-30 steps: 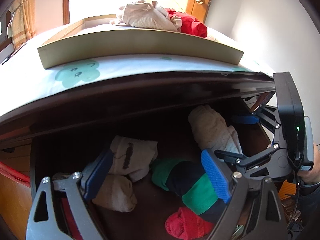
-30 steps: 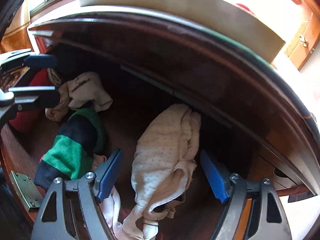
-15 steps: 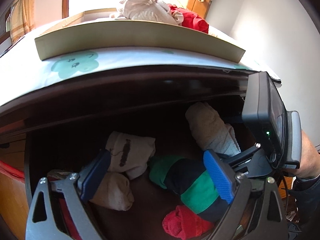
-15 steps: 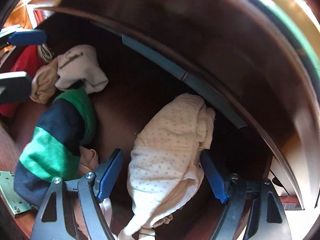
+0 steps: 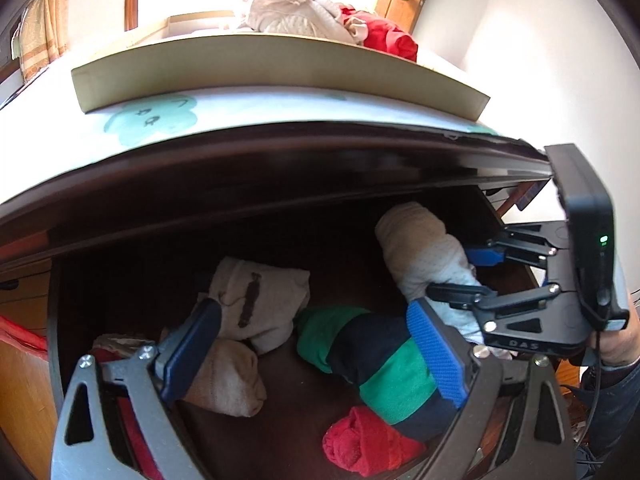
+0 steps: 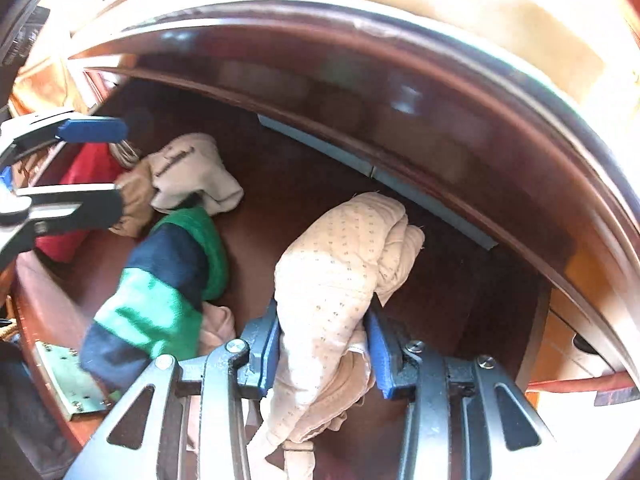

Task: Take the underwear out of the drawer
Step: 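Grasp the white dotted cloth with the right tool while the left tool grasps the green-black striped cloth, then lift the white dotted and green-black striped cloths up out of the drawer with both tools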

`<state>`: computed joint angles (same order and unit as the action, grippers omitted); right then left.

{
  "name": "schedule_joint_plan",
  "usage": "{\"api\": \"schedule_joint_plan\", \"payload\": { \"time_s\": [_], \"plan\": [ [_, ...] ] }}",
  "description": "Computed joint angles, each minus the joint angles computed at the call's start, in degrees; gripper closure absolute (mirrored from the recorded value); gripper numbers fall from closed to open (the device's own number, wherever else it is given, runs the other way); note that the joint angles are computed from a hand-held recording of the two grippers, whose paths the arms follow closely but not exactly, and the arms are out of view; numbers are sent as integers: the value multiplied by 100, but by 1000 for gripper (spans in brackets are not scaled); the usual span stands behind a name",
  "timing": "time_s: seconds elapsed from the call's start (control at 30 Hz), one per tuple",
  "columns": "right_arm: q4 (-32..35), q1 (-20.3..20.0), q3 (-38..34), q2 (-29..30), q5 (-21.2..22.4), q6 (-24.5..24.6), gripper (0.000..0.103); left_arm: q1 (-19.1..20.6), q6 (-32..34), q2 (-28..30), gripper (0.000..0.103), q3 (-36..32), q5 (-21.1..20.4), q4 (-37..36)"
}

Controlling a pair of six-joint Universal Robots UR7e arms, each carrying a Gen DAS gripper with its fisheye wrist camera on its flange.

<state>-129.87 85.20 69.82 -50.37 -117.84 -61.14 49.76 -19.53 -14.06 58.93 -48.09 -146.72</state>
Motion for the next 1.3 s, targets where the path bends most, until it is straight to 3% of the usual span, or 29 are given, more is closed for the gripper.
{"api": "schedule_joint_plan", "payload": {
  "time_s": [0.13,0.3,0.53,1.03,1.17,1.3],
  "plan": [
    [204,-65,70,-218,418,308,62,23,-348,56,7,-206,-226,537],
    [251,-149,74,-295,688,485,62,15,-609,80,7,-194,-337,631],
    [359,-204,38,-333,843,716,62,109,-966,288,7,-600,-807,1103],
    [94,-259,198,-413,1089,697,62,418,-1580,988,12,-2166,-1781,2735],
    [157,-264,167,-413,1101,715,62,521,-1627,1268,25,-2650,-2091,2933],
    [155,-244,158,-409,1038,716,62,580,-1531,1234,59,-2468,-2385,2660]
  ]
}}
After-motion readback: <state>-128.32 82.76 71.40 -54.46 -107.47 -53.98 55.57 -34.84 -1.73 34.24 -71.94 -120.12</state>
